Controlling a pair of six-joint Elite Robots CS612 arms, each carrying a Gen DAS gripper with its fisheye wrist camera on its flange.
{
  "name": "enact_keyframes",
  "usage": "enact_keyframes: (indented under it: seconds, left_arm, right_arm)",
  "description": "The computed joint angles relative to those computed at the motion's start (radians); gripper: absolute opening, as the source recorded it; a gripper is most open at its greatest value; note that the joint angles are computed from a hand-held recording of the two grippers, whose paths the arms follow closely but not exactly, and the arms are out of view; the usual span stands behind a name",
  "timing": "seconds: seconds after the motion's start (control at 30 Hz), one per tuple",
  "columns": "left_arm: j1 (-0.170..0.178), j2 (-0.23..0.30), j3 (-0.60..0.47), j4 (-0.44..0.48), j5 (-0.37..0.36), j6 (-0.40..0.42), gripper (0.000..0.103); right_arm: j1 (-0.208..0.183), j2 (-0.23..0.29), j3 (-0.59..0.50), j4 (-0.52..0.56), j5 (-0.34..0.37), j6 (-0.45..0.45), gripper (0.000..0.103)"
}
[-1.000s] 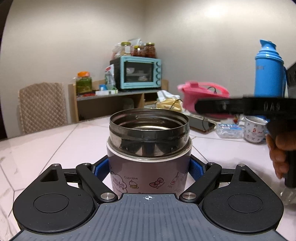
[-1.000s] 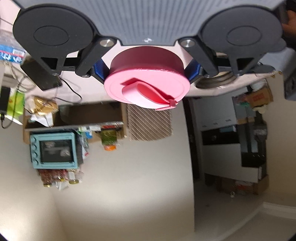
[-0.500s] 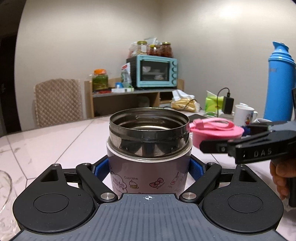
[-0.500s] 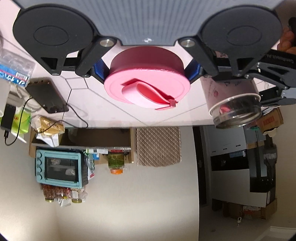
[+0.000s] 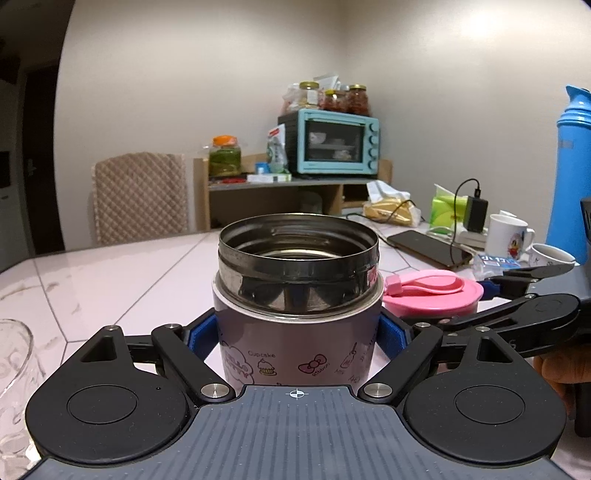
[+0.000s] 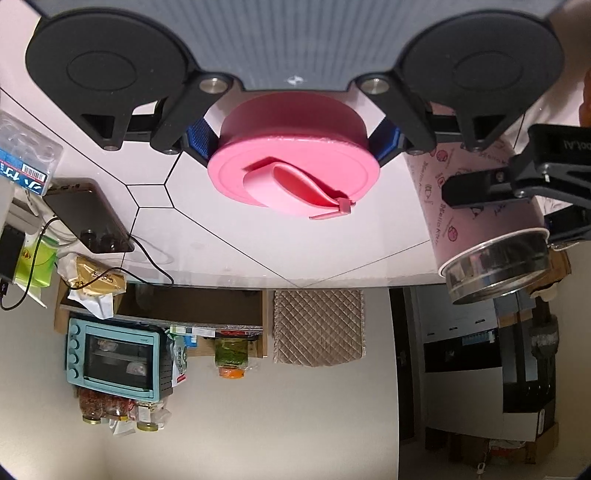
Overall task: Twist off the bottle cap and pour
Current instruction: 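Carry the pink cap aside, lower it onto the table, open the right gripper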
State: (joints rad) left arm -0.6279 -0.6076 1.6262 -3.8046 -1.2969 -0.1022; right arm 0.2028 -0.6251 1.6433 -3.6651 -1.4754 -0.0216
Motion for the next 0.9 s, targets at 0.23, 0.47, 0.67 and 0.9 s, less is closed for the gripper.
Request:
enact_keyframes:
  seconds: [0.23, 0.47, 0.67, 0.9]
  left_arm:
    - [-0.004, 0.003, -0.002, -0.004, 0.012, -0.001, 0.090]
    - [-0.002, 0.001, 0.001, -0.009, 0.010, -0.005, 0.090]
    - [0.001, 0.001, 0.000, -0.011, 0.007, -0.003, 0.090]
    - [0.000, 0.001, 0.000, -0.008, 0.007, 0.000, 0.090]
  right_arm:
    - [0.001, -0.005, -0.005, 0.055, 0.003, -0.016, 0.085]
    - [0.002, -0.007, -0.014, 0.100, -0.002, -0.024, 0.085]
    - [0.003, -0.007, -0.018, 0.117, -0.007, -0.038, 0.085]
    - [0.001, -0.011, -0.016, 0.139, -0.005, -0.043, 0.086]
